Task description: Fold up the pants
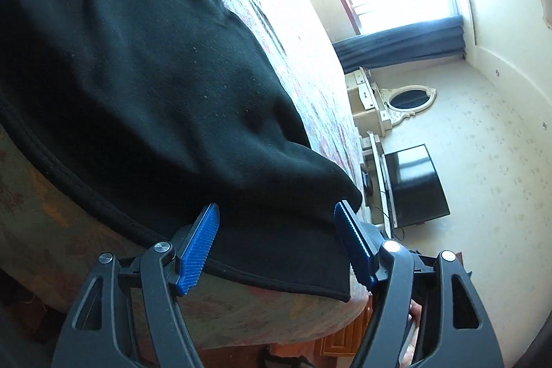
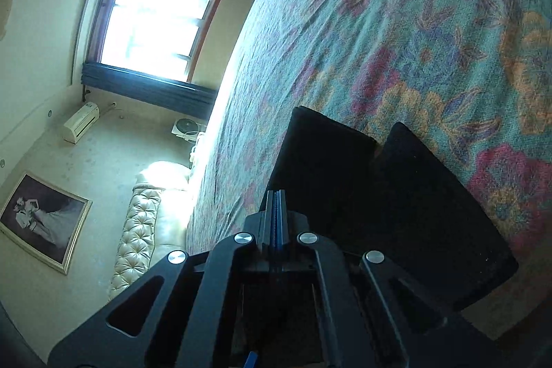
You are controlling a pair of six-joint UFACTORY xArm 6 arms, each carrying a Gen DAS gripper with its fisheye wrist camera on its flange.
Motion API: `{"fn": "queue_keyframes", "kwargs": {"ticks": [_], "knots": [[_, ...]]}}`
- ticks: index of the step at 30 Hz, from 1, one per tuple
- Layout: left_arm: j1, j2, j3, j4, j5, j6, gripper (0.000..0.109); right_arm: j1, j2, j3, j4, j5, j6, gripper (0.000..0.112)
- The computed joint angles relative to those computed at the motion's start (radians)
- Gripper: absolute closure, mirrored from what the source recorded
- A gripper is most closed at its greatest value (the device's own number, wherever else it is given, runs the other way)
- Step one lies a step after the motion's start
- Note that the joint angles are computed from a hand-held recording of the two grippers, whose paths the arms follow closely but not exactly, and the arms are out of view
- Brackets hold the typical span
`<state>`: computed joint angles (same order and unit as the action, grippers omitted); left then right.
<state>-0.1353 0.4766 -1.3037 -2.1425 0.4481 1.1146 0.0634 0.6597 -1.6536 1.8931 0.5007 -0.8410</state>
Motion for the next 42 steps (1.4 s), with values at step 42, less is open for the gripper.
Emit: {"fn": "queue_keyframes", "kwargs": {"ticks": [42], "knots": [[0.010, -0.019, 0.021, -0.165, -0.012, -0.011, 0.036, 0.012, -0.108, 0.167, 0.341, 0.089, -0.220, 0.107]]}}
